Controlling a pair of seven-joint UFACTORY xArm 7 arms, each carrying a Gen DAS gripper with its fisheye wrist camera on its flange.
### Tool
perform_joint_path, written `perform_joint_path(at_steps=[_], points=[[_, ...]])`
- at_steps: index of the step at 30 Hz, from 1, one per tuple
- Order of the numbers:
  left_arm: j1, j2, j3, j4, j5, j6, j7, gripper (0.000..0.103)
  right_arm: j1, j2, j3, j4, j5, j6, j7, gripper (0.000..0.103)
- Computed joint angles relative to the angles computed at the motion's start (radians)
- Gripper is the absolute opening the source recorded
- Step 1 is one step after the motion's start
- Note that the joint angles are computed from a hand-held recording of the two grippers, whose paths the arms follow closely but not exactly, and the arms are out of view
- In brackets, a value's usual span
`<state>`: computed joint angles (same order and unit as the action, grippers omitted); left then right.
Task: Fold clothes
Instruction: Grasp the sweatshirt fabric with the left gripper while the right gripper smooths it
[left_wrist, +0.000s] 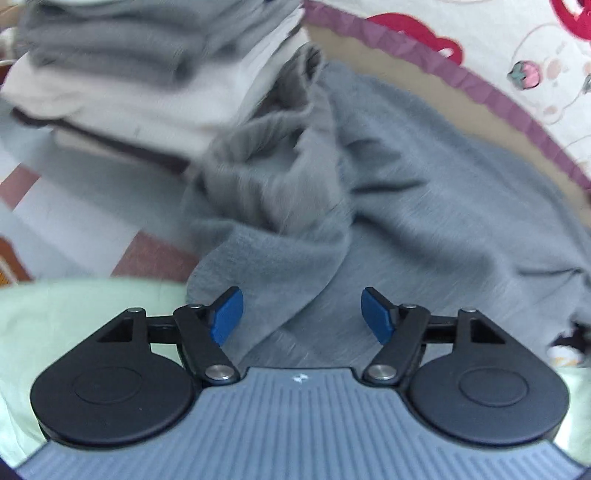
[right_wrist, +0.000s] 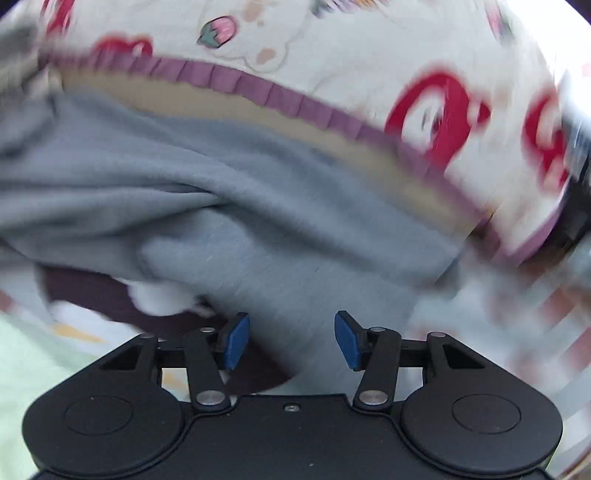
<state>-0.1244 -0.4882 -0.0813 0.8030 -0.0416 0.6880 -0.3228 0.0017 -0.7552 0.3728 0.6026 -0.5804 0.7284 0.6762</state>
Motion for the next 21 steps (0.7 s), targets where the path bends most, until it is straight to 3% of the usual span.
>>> perform_joint_path(at_steps=[3, 4, 7, 8, 9, 10, 12, 15, 16, 18, 21], points=[[0.009, -0.013, -0.045, -0.002, 0.067, 0.029, -0.019, 0.075, 0.040, 0.065, -0.043, 0.027, 0.042, -0.026, -0.063, 0.056], [0.004, 0.003, -0.054, 0.017, 0.089, 0.047, -0.004, 0.083, 0.043, 0.088, -0.051, 0.035, 0.054, -0.025, -0.076, 0.056], [0.007, 0.065, -0.089, 0.071, 0.167, 0.084, -0.003, 0.088, -0.043, 0.158, 0.003, 0.062, -0.053, -0.019, -0.015, 0.056], [0.010, 0.073, -0.093, 0.072, 0.186, 0.074, -0.017, 0.089, -0.041, 0.171, -0.013, 0.067, -0.057, -0.039, -0.002, 0.056], [0.013, 0.073, -0.091, 0.065, 0.191, 0.054, -0.041, 0.089, -0.037, 0.182, -0.032, 0.071, -0.055, -0.061, 0.008, 0.039], [0.013, 0.075, -0.084, 0.056, 0.185, 0.024, -0.063, 0.089, -0.035, 0.193, -0.049, 0.075, -0.051, -0.084, 0.016, 0.007], [0.022, 0.065, -0.065, 0.023, 0.172, -0.055, -0.106, 0.086, -0.014, 0.132, -0.093, 0.056, 0.001, -0.119, 0.044, 0.005], [0.034, 0.042, -0.036, -0.023, 0.147, -0.162, -0.135, 0.042, -0.010, 0.030, -0.126, 0.042, 0.077, -0.140, 0.059, 0.005], [0.038, 0.036, -0.029, -0.031, 0.142, -0.188, -0.135, 0.017, -0.014, -0.008, -0.129, 0.044, 0.091, -0.126, 0.047, 0.004], [0.045, 0.026, -0.024, -0.026, 0.149, -0.210, -0.112, 0.010, -0.026, -0.079, -0.133, 0.053, 0.118, -0.099, 0.022, 0.003], [0.147, -0.024, -0.075, -0.003, 0.216, -0.279, -0.220, 0.006, -0.108, -0.178, -0.065, 0.101, 0.052, -0.036, -0.030, 0.003]])
